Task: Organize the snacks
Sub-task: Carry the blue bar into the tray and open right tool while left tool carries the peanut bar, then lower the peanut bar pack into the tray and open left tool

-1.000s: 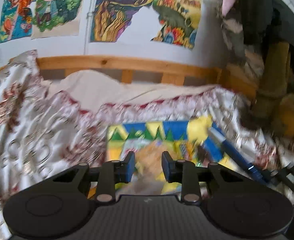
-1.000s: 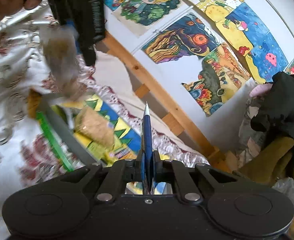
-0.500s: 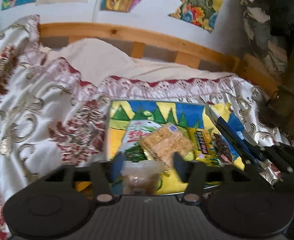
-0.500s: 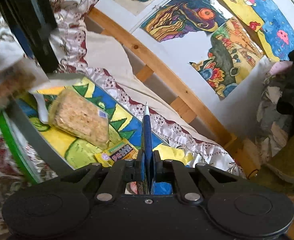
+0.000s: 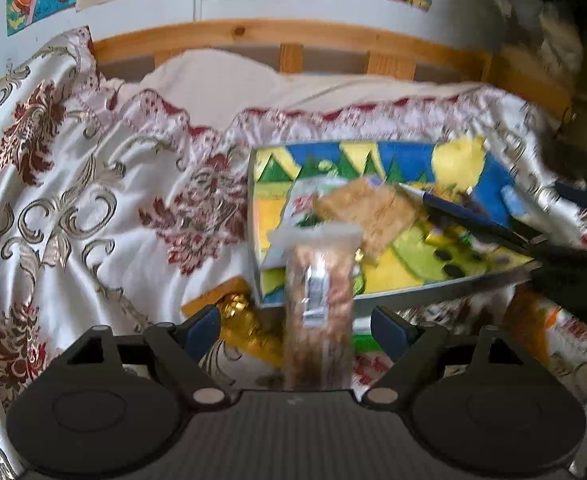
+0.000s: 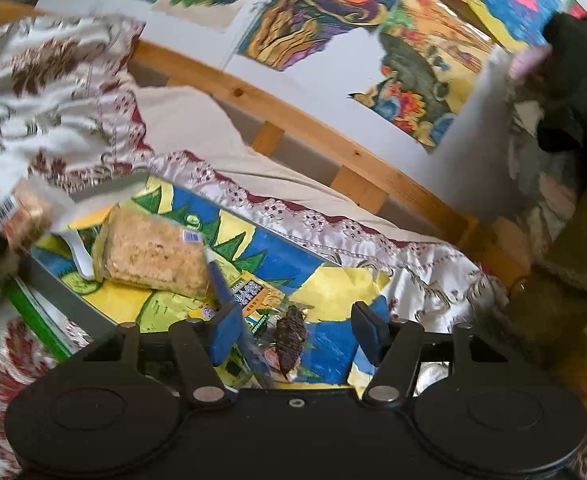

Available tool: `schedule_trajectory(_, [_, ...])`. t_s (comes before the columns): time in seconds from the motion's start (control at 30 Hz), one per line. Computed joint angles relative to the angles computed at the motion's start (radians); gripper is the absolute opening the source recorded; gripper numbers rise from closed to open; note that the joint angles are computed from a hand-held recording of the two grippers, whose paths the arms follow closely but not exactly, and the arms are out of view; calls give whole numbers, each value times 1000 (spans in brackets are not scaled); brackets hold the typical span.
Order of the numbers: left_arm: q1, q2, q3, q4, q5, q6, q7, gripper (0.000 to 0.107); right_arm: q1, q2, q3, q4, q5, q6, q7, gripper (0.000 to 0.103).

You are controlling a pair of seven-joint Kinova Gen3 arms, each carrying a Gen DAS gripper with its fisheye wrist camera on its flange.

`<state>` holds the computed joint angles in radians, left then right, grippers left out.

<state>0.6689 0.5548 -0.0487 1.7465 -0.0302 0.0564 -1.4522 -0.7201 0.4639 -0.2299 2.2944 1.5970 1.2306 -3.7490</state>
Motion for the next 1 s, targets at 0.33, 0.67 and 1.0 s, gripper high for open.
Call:
schedule_trajectory(0.33, [-171,31,197,-47,12,105,-47,59,-128,-129,-69,46,-155,67,-66,89])
schedule_trajectory(0.67, [-224,4,255,-20,61,85,-71,43,-248,-197,-114,35,-295,65,-109,91])
schedule_trajectory(1.0, [-401,19,485,-66,119,-29,-65,43,-254,-204,-104,37,-308,51,-135,91])
